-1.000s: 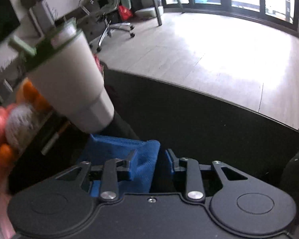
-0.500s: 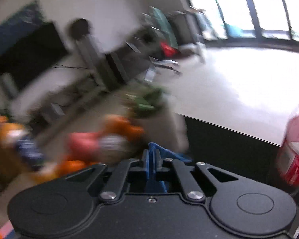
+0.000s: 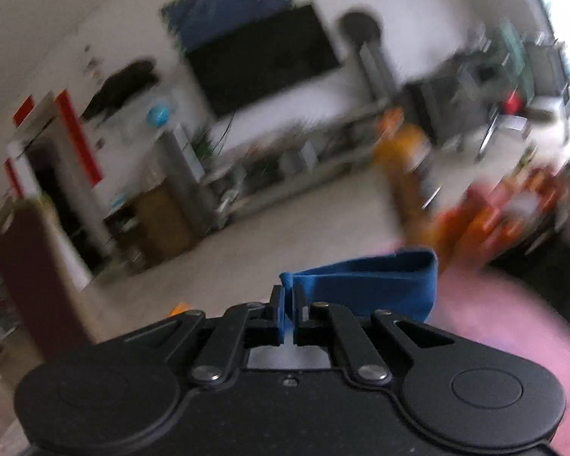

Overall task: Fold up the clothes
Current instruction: 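Lay the blue sleeve across the sweater and open the right gripper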

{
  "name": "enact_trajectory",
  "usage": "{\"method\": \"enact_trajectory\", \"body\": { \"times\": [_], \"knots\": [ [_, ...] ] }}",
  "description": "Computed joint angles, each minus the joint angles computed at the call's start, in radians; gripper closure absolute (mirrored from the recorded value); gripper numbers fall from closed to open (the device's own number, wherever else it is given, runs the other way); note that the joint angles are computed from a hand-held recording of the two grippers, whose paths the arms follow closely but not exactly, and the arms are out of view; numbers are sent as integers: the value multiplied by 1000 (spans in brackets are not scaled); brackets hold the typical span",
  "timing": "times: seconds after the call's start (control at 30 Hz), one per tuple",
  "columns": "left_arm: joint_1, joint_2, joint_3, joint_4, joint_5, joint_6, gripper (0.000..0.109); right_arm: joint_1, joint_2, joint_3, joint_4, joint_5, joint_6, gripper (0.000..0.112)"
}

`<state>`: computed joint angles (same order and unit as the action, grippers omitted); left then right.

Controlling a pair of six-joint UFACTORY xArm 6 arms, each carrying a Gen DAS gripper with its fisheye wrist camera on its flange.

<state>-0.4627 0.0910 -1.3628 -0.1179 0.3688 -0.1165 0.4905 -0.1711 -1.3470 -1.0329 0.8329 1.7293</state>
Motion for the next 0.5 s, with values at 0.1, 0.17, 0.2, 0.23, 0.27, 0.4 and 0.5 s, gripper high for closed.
{"method": "enact_trajectory", "body": {
  "times": [0.1, 0.17, 0.2, 0.23, 0.27, 0.4, 0.5],
  "knots": [
    [37, 55, -86, -71, 140, -25, 72, 15, 173, -95, 156, -107, -55, 108],
    [44, 65, -104, -94, 157, -16, 72, 17, 243, -113, 322, -185, -168, 103],
    [48, 70, -112, -105, 166, -12, 72, 14, 256, -108, 409, -218, -230, 99],
    [44, 71, -113, -97, 166, -8, 72, 12, 253, -94, 459, -243, -265, 99],
    [40, 72, -115, -88, 166, -5, 71, 7, 222, -66, 467, -255, -287, 99],
    [23, 78, -125, -68, 172, 5, 68, -18, 65, 54, 423, -241, -348, 58],
    [15, 82, -115, -69, 182, 7, 67, -32, -72, 136, 356, -119, -427, 35]
  ]
}}
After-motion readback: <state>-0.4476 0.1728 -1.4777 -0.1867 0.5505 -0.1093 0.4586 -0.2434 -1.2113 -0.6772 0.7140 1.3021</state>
